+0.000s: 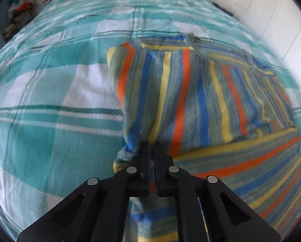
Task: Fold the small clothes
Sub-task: 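Fold the side edge inward over the body with the left gripper, release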
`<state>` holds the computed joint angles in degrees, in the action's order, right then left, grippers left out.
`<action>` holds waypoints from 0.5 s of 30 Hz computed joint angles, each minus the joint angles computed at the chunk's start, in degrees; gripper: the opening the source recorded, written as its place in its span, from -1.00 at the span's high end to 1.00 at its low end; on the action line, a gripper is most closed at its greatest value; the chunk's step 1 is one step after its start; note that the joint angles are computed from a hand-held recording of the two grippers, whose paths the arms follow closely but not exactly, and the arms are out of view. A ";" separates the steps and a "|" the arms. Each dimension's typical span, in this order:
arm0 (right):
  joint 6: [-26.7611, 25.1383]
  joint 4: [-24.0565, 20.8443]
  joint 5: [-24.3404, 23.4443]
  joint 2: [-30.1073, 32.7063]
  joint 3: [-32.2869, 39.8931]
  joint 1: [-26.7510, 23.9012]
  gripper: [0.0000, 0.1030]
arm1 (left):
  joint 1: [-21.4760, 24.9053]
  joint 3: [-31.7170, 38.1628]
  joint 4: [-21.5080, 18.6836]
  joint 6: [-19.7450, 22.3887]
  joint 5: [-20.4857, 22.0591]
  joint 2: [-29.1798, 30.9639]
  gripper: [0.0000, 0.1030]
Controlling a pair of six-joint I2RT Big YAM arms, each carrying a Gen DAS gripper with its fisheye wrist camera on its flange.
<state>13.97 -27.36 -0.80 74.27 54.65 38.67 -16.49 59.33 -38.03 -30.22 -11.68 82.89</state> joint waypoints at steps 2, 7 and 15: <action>0.20 -0.21 -0.28 0.05 -0.14 -0.40 -0.29 | -0.42 0.11 -1.44 -0.07 0.25 -0.61 0.91; 1.36 -0.47 -1.45 -0.29 -0.54 -1.57 -0.29 | 0.81 0.48 -3.81 1.06 1.05 -3.23 0.32; 0.90 -1.26 -0.54 1.00 0.25 -1.26 -0.29 | 10.82 8.13 -0.70 -4.98 9.23 2.50 -0.08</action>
<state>14.87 -28.61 -1.34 75.28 54.90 37.40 -5.67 67.45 -38.73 -35.21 -2.45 85.39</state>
